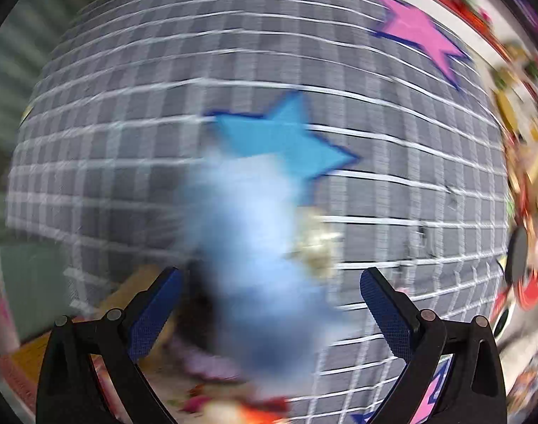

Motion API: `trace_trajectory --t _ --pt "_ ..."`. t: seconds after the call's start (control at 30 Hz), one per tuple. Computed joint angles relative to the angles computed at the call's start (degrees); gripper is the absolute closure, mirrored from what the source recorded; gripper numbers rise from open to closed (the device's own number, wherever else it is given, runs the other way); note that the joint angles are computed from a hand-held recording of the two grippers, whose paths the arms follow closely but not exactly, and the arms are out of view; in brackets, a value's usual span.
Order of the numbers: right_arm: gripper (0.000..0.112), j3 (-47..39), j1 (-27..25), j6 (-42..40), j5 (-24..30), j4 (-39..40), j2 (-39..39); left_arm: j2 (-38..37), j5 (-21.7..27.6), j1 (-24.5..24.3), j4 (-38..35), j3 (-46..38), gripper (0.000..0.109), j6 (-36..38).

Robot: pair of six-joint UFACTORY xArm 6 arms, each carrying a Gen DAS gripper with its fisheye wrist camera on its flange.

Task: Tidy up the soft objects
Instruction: 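Move both tools from the box over the remaining items on the table, then grasp the cream polka-dot scrunchie with the left tool while the right tool grasps the light blue fluffy item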

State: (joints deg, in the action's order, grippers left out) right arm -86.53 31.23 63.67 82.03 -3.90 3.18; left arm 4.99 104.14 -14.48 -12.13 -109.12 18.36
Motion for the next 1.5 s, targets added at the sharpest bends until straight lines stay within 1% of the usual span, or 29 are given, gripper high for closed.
trace_trajectory --t 0.07,0.1,0.17,0.23,0.3,0.4,0.53,0.67,0.7,0.77,0.97,1.13,1.2,1.33,1.5 --pt "0.011 9.1 -2.0 6.7 -2.2 -0.5 -8.1 0.2 0.0 -1.8 -0.3 -0.2 0.006 -1.3" --pt "0.011 13.1 -3.0 10.2 -1.4 -1.1 -12.3 0.3 0.0 -2.6 -0.4 -0.3 0.006 -1.8" --pt "0.011 19.3 -4.7 14.6 1.2 -1.8 -19.3 0.8 -0.3 -4.7 -0.3 -0.7 0.006 -3.1" --pt "0.011 24.7 -6.3 16.3 2.7 -0.9 -25.5 1.4 0.0 -6.3 -0.3 -1.4 0.006 -3.9" --pt "0.011 27.8 -6.9 16.7 2.4 0.4 -29.1 1.9 0.2 -8.5 0.5 -1.7 0.006 -4.4" --pt "0.011 31.4 -7.5 16.6 -0.8 2.3 -32.5 2.2 0.6 -11.7 2.0 -2.0 0.006 -4.6" --pt "0.011 32.3 -9.3 10.9 -5.3 3.6 -30.6 2.4 0.7 -14.5 3.6 -1.8 0.006 -5.2" --pt "0.011 31.8 -10.9 7.6 -6.4 4.7 -29.6 3.4 0.5 -16.6 4.3 -1.4 0.006 -6.9" --pt "0.011 31.7 -10.2 8.0 -6.7 4.8 -29.1 3.8 0.0 -17.3 4.3 -1.3 0.006 -7.5" --pt "0.011 33.9 -12.1 5.5 -6.9 5.9 -30.8 5.0 -0.9 -18.7 4.4 -1.6 0.006 -8.4" --pt "0.011 39.4 -15.2 2.7 -6.9 7.9 -36.3 11.3 -4.7 -23.4 4.5 -4.2 0.006 -13.5" --pt "0.011 42.6 -21.0 -4.3 -9.7 8.7 -37.6 17.7 -8.6 -26.0 5.3 -8.3 0.006 -18.8" --pt "0.011 41.7 -22.6 -7.6 -11.2 8.4 -35.7 20.1 -9.8 -26.7 6.5 -10.1 0.006 -20.1" --pt "0.011 38.2 -24.8 -13.8 -14.0 6.9 -29.2 25.6 -10.1 -27.9 9.2 -13.8 0.006 -21.9" --pt "0.011 35.6 -26.9 -19.6 -18.0 7.2 -20.8 28.1 -10.6 -28.4 11.0 -13.5 0.006 -23.1"
